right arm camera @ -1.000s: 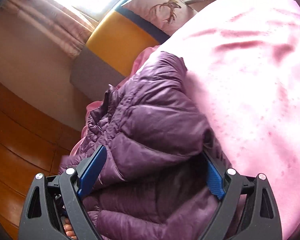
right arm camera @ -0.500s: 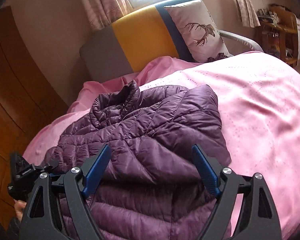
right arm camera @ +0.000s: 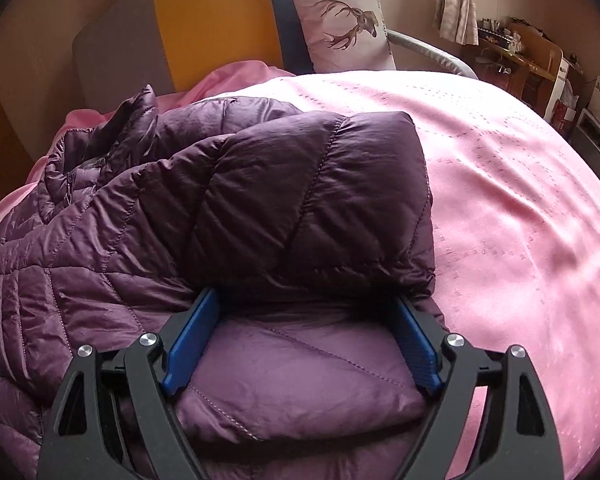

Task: Fold large clothes
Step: 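Fold the jacket body over with the left gripper toward the right gripper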

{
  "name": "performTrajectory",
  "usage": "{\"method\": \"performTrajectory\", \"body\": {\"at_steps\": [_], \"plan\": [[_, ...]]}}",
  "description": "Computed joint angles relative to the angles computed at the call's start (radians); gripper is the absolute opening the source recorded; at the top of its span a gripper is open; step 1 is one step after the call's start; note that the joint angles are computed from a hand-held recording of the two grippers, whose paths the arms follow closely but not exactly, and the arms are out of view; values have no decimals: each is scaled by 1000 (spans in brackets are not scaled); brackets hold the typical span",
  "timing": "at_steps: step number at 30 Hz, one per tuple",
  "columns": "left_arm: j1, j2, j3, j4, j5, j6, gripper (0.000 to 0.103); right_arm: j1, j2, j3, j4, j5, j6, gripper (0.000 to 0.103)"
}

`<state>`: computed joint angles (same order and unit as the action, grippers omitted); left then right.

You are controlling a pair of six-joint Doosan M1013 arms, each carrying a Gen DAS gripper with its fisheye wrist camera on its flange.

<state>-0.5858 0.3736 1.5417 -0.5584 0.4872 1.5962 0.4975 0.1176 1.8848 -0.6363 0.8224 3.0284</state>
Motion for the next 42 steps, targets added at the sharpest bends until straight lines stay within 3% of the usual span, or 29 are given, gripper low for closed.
{"method": "performTrajectory", "body": {"at_steps": [1, 2, 5, 9, 16, 20, 24, 28, 31, 36, 42], "plan": [[-5, -17, 19, 20, -49, -15, 46, 1, 0, 0, -1, 1, 0, 85], [-10, -36, 39, 58, -103, -42, 46, 1, 3, -4, -1, 3, -2, 86], [-11, -44, 35, 94, -143, -57, 46, -2, 11, -10, 0, -1, -7, 87], [-14, 15, -56, 66, -59, 36, 46, 2, 13, -13, -2, 6, -9, 88], [-16, 132, -178, 191, 84, -94, 43, 2, 10, -7, -7, -5, 0, 88], [2, 138, -157, 119, 72, -58, 30, 2, 17, -13, -6, 6, -11, 89], [5, 130, -148, 112, 69, -55, 30, 3, 21, -16, -6, 12, -15, 89], [23, 88, -101, 2, 53, -30, 32, 4, 22, -16, -10, 12, -9, 89], [42, 21, -12, -75, -20, -14, 63, 6, 26, -21, -10, 20, -11, 89], [90, -77, 128, -198, -72, 48, 63, 6, 27, -22, -11, 22, -11, 89], [175, -156, 254, -189, -121, -103, 63, 10, 33, -30, -16, 38, -7, 89]]}}
